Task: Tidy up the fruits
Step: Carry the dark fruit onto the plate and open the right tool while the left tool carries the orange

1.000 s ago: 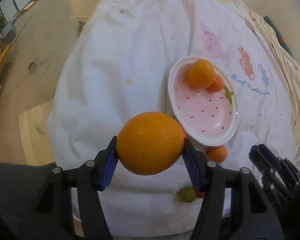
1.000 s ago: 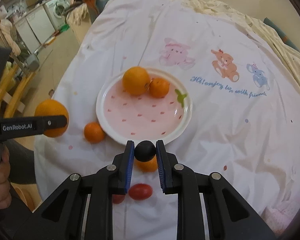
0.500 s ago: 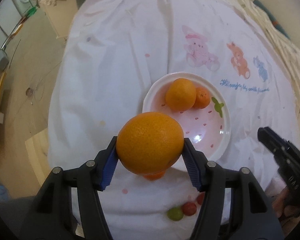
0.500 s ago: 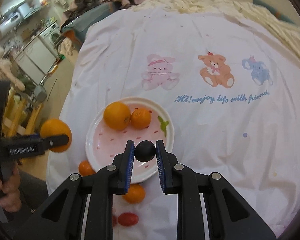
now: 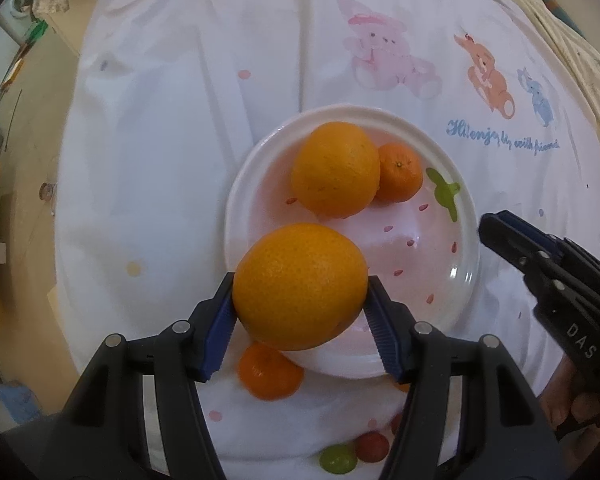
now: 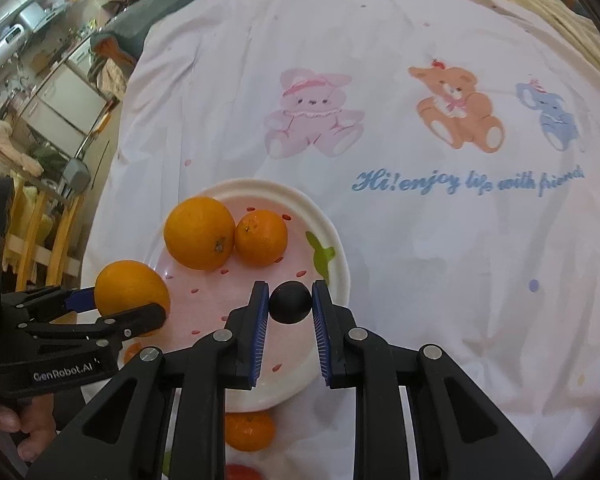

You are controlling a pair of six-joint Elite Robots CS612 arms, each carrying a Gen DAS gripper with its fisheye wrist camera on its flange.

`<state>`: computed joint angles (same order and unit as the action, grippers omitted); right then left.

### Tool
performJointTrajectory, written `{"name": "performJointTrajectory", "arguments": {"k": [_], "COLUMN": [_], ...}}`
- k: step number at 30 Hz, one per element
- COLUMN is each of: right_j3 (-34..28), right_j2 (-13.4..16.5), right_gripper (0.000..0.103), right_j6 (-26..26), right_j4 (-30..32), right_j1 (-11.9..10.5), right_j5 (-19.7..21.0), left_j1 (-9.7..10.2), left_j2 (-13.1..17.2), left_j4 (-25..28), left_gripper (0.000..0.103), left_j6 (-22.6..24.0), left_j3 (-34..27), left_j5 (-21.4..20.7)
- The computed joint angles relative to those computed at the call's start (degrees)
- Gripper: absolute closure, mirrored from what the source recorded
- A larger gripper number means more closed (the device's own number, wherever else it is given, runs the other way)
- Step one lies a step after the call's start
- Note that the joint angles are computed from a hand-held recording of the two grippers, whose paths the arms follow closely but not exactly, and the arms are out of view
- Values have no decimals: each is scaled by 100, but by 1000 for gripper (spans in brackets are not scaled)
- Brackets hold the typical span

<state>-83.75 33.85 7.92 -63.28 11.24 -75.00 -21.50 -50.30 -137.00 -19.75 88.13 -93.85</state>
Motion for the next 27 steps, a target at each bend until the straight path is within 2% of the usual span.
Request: {"name": "performJointTrajectory", "arguments": {"k": [2,8,17,27], "right_j3": [91,265,407,385], "right_j2": [-14,-35,-66,-49], "right_gripper": [80,80,80,77], "right_j6": [-48,-147,-126,-28], "right_j4": [39,146,309,271], "right_j1": [6,44,53,27], "right_j5": [26,-28,-142,-31], "left_j1": [-15,52,-19,15], "left_j2": [57,193,151,162], "left_j4": [-11,-10,-211,-237], "left_gripper": [45,45,45,44], "left_j6": [13,5,335,260], "left_j3": [-35,-138,-35,-52], "left_j5": [52,-162,135,-9]}}
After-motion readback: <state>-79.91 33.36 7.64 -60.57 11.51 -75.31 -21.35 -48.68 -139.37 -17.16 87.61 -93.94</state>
